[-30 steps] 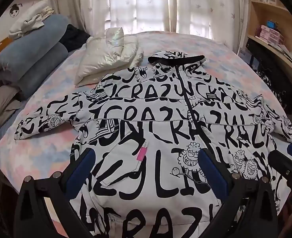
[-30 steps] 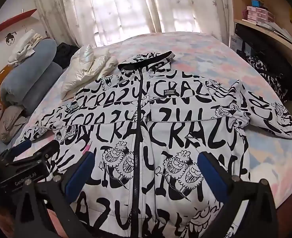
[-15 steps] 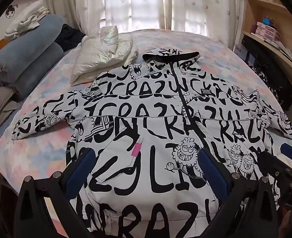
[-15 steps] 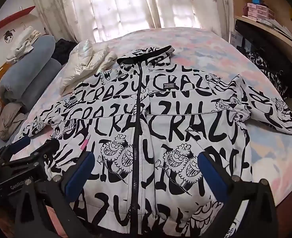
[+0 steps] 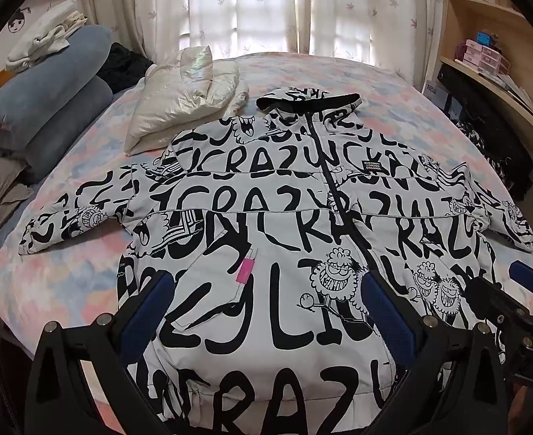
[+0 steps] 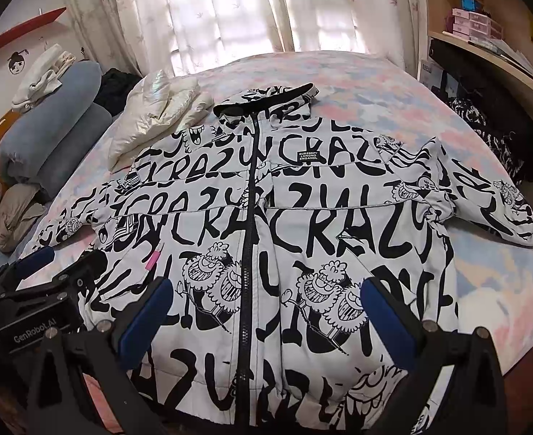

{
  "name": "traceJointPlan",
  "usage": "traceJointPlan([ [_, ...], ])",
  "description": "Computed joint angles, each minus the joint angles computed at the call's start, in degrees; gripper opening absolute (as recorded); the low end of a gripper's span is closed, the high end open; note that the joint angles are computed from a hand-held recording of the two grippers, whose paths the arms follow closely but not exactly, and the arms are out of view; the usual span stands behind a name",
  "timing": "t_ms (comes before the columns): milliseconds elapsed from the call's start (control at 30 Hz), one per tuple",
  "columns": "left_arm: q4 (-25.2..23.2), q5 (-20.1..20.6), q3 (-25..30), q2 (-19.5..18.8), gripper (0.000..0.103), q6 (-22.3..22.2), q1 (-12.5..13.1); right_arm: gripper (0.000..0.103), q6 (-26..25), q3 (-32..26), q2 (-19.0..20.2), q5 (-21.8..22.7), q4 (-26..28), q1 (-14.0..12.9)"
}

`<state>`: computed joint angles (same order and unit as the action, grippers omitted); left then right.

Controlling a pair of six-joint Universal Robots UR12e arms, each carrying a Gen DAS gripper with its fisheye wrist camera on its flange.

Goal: Fold large clothes

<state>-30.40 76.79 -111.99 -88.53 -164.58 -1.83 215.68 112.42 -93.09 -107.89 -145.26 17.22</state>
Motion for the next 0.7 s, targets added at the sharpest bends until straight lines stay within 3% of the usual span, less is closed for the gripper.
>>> traceJointPlan([
  [700, 0.06, 0.1, -0.1, 0.13, 0.102, -0.21, -0.11, 0.103, -0.16, 0.09, -0.27, -0.13, 0.56, -0.01],
])
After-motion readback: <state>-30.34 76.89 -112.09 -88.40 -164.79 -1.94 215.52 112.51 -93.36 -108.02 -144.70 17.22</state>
